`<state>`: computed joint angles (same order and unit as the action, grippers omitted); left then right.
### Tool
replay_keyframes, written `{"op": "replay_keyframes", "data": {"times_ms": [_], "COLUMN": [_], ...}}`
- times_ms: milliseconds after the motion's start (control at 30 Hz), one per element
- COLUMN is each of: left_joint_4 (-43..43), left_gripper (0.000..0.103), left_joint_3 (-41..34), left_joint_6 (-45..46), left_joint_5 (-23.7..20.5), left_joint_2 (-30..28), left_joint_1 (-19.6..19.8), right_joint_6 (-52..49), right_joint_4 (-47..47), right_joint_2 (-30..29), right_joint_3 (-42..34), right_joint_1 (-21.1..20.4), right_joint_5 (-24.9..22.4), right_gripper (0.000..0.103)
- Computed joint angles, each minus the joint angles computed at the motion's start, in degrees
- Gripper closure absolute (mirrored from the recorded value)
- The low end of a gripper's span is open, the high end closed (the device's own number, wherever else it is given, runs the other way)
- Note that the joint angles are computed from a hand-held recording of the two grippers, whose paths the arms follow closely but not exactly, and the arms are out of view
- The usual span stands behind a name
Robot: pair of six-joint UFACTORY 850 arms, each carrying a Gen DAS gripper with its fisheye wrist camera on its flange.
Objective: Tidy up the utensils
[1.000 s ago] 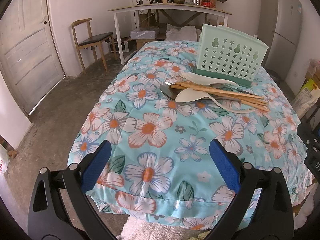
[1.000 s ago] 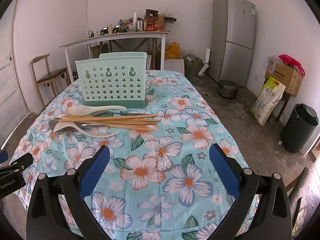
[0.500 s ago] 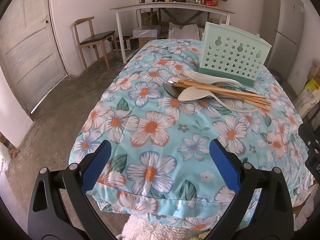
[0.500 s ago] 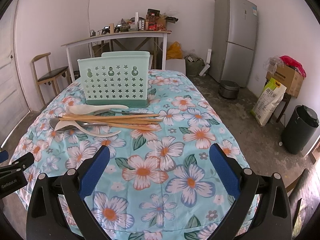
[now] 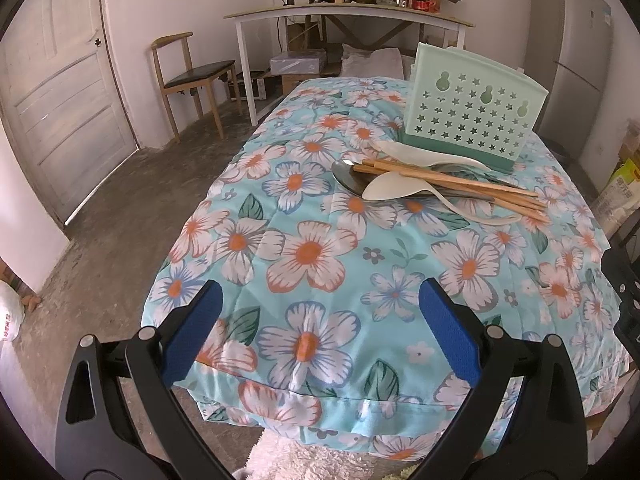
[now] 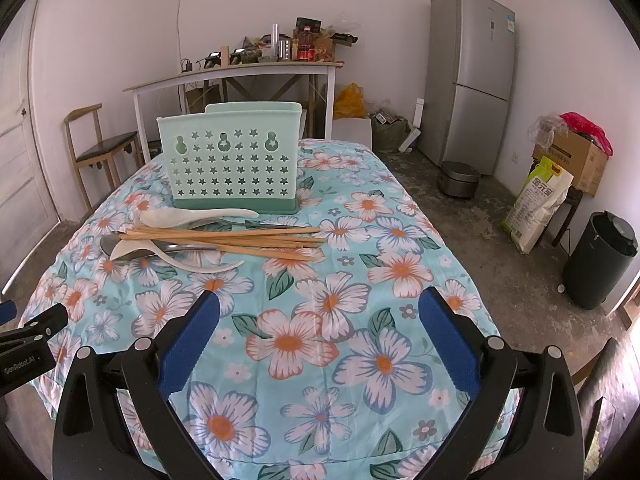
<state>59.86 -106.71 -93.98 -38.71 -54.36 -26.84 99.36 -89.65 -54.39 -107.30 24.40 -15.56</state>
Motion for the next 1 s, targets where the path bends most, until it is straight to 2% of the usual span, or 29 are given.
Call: {"op": "replay_keyframes", "data": {"times_ms": [400, 767, 1000], "left_joint_4": [-0.11, -3.53, -3.89], "left_gripper": [0.008, 0.008, 0.008], "left_joint_3": [0.31, -1.89, -2.87], "left_joint_6": [0.01, 3.66, 4.24], "left_joint_5": [0.16, 0.8, 0.39], "left_joint_2": [0.14, -1.66, -2.24], "left_joint_1": [0.05, 0.89, 0.78], "right_joint_6": [-0.91, -17.29, -18.92], "right_joint_4": [0.97, 17.08, 18.76], "right_joint_2": [-0.12, -2.59, -2.84], "right_joint_3": [-0.1, -3.8, -4.1], "right_joint_1": [0.12, -0.06, -0.04], "right_joint_5": [0.0, 0.12, -0.31], "right_gripper": [0.006, 0.006, 0.006]}}
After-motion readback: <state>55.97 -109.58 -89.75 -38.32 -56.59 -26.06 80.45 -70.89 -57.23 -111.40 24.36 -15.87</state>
